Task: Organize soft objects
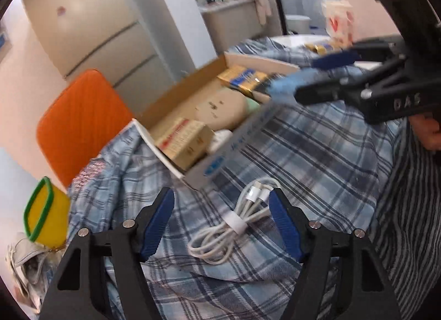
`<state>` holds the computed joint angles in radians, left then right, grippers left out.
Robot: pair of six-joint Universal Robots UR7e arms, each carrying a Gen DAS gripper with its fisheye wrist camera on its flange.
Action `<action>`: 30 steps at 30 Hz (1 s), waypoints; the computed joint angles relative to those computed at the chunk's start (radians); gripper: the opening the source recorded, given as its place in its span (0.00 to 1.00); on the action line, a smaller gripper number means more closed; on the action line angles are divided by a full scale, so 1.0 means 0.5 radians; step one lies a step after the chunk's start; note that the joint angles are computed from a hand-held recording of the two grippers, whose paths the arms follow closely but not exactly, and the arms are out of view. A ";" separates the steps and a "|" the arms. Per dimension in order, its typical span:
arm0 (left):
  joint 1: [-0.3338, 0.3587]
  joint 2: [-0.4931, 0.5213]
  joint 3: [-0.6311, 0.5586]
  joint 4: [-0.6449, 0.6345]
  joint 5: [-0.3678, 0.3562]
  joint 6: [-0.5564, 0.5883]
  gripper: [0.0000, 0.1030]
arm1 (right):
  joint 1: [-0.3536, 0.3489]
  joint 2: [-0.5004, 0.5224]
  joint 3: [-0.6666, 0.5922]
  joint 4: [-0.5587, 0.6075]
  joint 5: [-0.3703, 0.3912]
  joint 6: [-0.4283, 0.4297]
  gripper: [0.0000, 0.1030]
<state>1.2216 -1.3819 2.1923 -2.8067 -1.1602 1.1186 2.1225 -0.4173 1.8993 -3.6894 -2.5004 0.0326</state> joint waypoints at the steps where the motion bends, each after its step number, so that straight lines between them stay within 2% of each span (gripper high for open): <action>1: -0.015 0.019 0.007 -0.031 0.047 -0.009 0.68 | 0.002 0.000 0.001 -0.015 0.006 -0.008 0.70; 4: -0.032 0.038 -0.018 0.085 0.093 -0.015 0.68 | 0.007 0.000 0.011 -0.066 0.031 -0.034 0.70; 8: -0.030 0.085 -0.064 0.252 0.200 -0.088 0.60 | 0.009 -0.006 0.022 -0.110 0.060 -0.058 0.70; 11: 0.018 0.126 -0.161 0.508 0.180 -0.198 0.59 | 0.006 -0.011 0.029 -0.109 0.072 -0.048 0.70; 12: 0.029 0.130 -0.167 0.524 0.197 -0.229 0.59 | 0.005 -0.012 0.030 -0.107 0.072 -0.043 0.70; 13: 0.043 0.132 -0.186 0.547 0.166 -0.266 0.54 | 0.006 -0.013 0.031 -0.099 0.070 -0.037 0.70; 14: 0.052 0.132 -0.205 0.578 0.149 -0.308 0.44 | 0.006 -0.016 0.032 -0.082 0.066 -0.026 0.70; 15: 0.057 0.140 -0.215 0.575 0.149 -0.339 0.40 | 0.004 -0.016 0.031 -0.064 0.063 -0.015 0.70; 17: 0.064 0.139 -0.237 0.591 0.134 -0.383 0.26 | 0.002 -0.015 0.031 -0.054 0.074 -0.013 0.70; 20: 0.079 0.110 -0.288 0.719 0.052 -0.447 0.21 | 0.009 -0.009 0.029 -0.092 0.067 -0.036 0.70; 26: 0.065 -0.023 -0.187 0.599 -0.083 -0.399 0.20 | 0.010 -0.010 0.036 -0.161 0.048 -0.040 0.70; 30: 0.026 -0.114 -0.013 0.197 -0.167 -0.378 0.20 | 0.003 -0.013 0.030 -0.106 -0.003 0.002 0.70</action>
<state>1.2346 -1.4391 2.1859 -2.7080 -1.2438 0.9296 2.1240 -0.4239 1.9144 -3.7426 -2.5020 0.0334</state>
